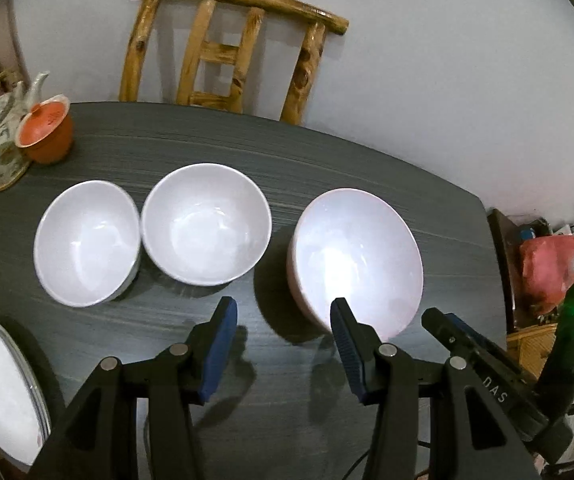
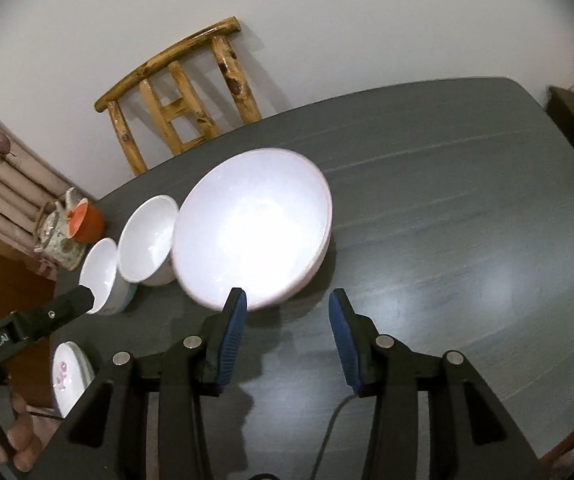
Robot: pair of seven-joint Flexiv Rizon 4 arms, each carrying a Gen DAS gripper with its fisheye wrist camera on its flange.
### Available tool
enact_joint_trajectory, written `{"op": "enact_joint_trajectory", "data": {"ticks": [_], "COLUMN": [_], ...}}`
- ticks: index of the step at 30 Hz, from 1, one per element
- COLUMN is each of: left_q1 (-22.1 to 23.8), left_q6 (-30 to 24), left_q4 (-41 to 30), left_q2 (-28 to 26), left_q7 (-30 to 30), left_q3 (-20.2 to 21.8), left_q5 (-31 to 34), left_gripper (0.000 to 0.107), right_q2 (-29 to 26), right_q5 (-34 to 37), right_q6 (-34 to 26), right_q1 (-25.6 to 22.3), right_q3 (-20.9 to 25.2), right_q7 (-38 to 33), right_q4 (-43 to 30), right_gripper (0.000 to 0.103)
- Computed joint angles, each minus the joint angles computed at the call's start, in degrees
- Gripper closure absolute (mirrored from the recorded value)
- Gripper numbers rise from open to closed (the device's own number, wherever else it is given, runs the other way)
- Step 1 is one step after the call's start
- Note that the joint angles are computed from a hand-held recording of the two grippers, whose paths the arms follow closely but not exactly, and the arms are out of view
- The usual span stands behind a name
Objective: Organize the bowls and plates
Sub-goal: 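Move both grippers to the rim of the large pink bowl, then close the left gripper on the pink bowl rim while the right gripper grips it too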
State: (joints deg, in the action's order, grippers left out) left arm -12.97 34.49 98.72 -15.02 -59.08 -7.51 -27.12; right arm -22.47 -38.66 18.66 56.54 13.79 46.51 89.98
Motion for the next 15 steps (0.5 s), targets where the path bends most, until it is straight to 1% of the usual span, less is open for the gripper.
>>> {"op": "enact_joint_trajectory", "data": {"ticks": [4,7,9,15], "left_q1": [-0.5,-0.7,-0.8,-1.8], "left_q6": [-1.8,-2.5,-2.7,-1.5], "left_q4": [-2.0,-3.3,-3.9,-5.0], "left_q2": [-2.7,-4.6,-5.7,-7.7], "left_q7": [-2.8,-4.4,-5.2,-6.0], "left_q3": [-0.3,-0.8,-1.1,-1.7], "left_q5": [1.2,1.1,0.7,1.7], "left_gripper": [0.057,0.057,0.057,0.057], "right_q2": [1.0,1.8,1.8,2.0], "right_q5": [1.4,1.7,2.1,2.5], "right_q6": [1.2,4.9,5.7,8.6], "right_q1": [-1.8,-3.4,-4.0,-5.7], "right_q3": [0.3,0.4,0.4,0.2], "right_q7": [-1.6,-1.4,-1.4,-1.8], "right_q4": [2.0,4.5,5.2,7.3], "right_gripper": [0.062,0.062,0.062,0.062]}}
